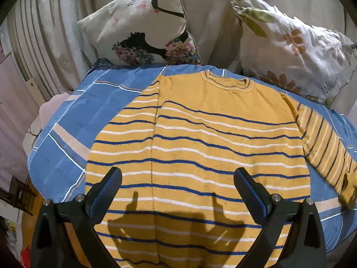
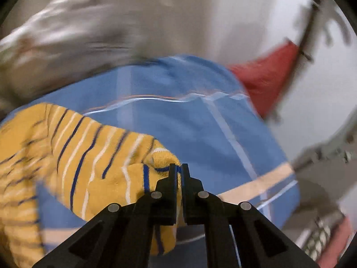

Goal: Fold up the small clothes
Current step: 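Grasp the striped sleeve cuff with the right tool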

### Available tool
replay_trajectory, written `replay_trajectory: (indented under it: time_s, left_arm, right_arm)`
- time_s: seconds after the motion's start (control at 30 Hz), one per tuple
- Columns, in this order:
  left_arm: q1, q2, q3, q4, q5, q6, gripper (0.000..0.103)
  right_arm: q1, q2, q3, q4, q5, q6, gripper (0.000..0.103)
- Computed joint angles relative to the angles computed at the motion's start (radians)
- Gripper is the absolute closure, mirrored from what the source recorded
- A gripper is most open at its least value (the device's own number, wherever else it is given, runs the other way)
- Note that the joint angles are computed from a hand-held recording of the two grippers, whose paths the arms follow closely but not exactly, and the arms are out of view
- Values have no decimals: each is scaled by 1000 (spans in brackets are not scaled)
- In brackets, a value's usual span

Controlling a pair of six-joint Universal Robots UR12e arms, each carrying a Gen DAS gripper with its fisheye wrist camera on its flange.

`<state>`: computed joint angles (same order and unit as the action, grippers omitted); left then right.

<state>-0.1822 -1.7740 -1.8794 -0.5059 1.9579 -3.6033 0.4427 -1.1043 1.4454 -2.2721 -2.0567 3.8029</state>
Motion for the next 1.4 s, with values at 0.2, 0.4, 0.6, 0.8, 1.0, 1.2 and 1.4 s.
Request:
replay_trajectory:
  time_s: [0.2,0.4,0.6,0.8,1.0,1.2,1.4]
  left_arm:
    - [-7,-9,13,-3,9,9,3]
    - [-12,-25,31,-13,-7,17,3]
    - [-28,-44,50,-18,-21,59,3]
    - [-30,-46,55,-35,-20,64,3]
    - [-21,-44,55,-50,-19,34,3]
    - [-21,-49,61,-50,-23,38,3]
    - [-30,-67,80,-60,-36,48,3]
  right_arm:
    - [-30,-64,97,-143,58,79,75]
    - [-43,-122,221,-297,210,78,57]
    - [4,-58,172,-344,224,-101,43]
    - [41,29,63,-185,66,-219,45]
    - [6,-18,97,-187,34,-117,101]
    - [-62,-90,158,-48,-107,210,100]
    - [-62,-126,233,-355,196,-20,52]
